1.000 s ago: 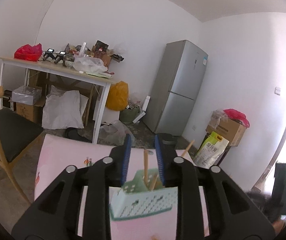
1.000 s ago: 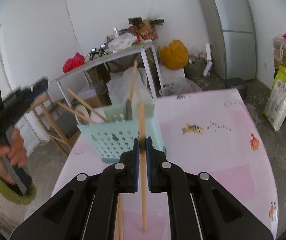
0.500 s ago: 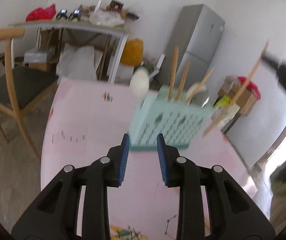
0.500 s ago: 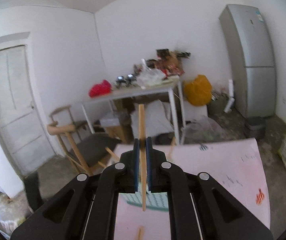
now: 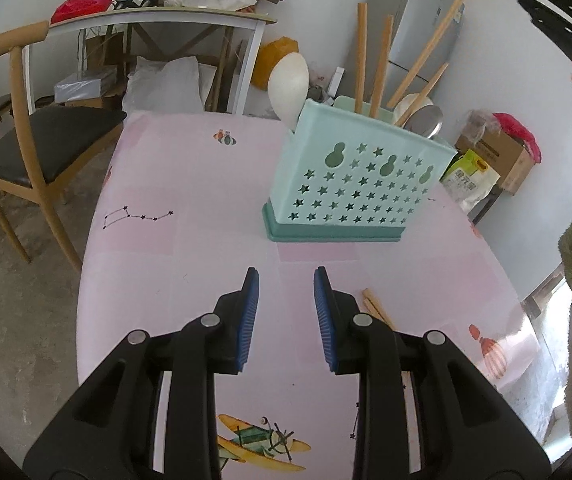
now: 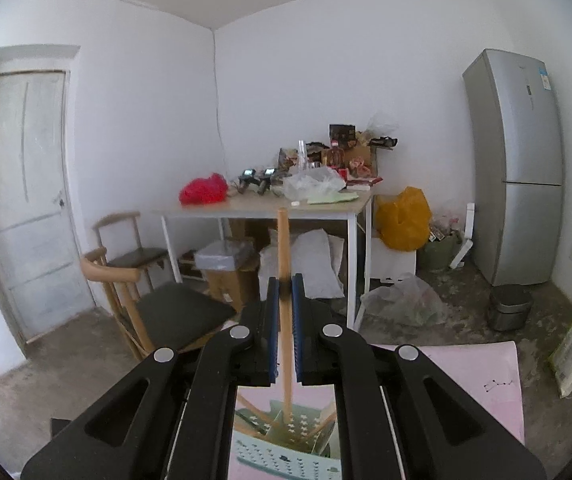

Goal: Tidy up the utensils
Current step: 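Lower the chopstick into the holder and open the right gripper, then move the open right gripper back down to the remaining chopsticks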

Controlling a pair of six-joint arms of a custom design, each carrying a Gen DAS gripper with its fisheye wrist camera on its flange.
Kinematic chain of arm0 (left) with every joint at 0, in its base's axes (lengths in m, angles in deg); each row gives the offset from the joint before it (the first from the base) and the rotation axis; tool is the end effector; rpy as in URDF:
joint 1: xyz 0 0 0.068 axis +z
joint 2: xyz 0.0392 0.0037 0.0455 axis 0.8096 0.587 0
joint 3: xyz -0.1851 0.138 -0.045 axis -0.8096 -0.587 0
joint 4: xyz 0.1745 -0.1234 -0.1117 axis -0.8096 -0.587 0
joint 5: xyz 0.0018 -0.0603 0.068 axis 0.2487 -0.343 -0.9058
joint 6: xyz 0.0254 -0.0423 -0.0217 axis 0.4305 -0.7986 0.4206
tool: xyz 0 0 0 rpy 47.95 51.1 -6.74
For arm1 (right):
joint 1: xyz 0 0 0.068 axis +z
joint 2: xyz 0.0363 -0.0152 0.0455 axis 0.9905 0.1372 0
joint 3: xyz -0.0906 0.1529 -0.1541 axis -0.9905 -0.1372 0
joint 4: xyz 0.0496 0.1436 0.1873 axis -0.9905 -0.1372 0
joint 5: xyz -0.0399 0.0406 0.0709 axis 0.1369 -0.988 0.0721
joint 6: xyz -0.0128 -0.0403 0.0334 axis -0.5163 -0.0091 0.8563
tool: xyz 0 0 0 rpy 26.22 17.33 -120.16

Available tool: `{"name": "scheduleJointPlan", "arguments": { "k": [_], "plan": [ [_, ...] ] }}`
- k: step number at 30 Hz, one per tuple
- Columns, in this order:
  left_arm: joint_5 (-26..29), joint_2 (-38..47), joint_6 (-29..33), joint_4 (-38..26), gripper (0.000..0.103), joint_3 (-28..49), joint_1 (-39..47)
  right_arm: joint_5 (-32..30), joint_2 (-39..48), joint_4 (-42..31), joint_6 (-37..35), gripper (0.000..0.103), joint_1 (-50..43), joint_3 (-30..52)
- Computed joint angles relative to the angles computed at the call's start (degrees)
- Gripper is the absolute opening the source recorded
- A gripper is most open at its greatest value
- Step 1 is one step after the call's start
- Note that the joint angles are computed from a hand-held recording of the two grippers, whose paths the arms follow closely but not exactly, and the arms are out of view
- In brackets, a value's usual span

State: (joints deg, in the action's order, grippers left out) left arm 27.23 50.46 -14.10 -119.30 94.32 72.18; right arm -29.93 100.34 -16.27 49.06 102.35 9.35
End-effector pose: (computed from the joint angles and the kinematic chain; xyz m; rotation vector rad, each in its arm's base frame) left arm 0.1338 0.0228 0.2348 0.1629 2.2970 -0.4505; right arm 0.1824 0.0667 0.4097 -0.2160 1.7976 0.3097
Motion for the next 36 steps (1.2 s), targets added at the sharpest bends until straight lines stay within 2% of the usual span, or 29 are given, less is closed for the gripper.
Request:
{"name": "scheduleJointPlan", "arguments": {
  "k": [6, 11, 13, 15, 23, 29, 33, 36],
  "plan": [
    [-1.07, 0.96, 0.22, 0.36, 0.028, -0.15, 0.13, 2.29, 3.67, 5.45, -2.28, 0.007, 0.86, -5.99],
    [-2.22, 1.49, 0.04, 0.57, 0.032, -0.51, -0.32, 4.16, 6.42, 3.72, -3.03, 0.008, 0.7, -8.18],
    [-2.75, 1.18, -0.48, 0.87, 0.034, -0.78, -0.81, 3.21, 6.22, 3.1, -2.56, 0.014, -0.38, -8.38],
    [-3.0, 1.18, -0.76, 1.02, 0.036, -0.82, -1.13, 1.56, 4.55, 3.09, -1.66, 0.034, -2.07, -8.58],
    [-4.09, 0.24, -1.67, 0.84, 0.042, -1.2, -2.85, -2.57, -4.7, 2.24, 0.09, 0.044, -8.08, -8.68],
    [-5.26, 0.29, -2.51, 0.53, 0.045, -0.88, -4.73, -14.21, -13.71, -4.01, 2.36, 0.045, -17.21, -11.1],
    [-7.03, 0.25, -3.15, 0.47, 0.048, -0.94, -6.9, -20.96, -17.93, -12.41, 0.47, 0.045, -21.97, -15.55],
    [-9.41, 0.47, -3.84, 0.04, 0.05, -1.08, -9.5, -21.03, -20.26, -18.82, -1.06, 0.045, -20.47, -21.85]
  ]
}}
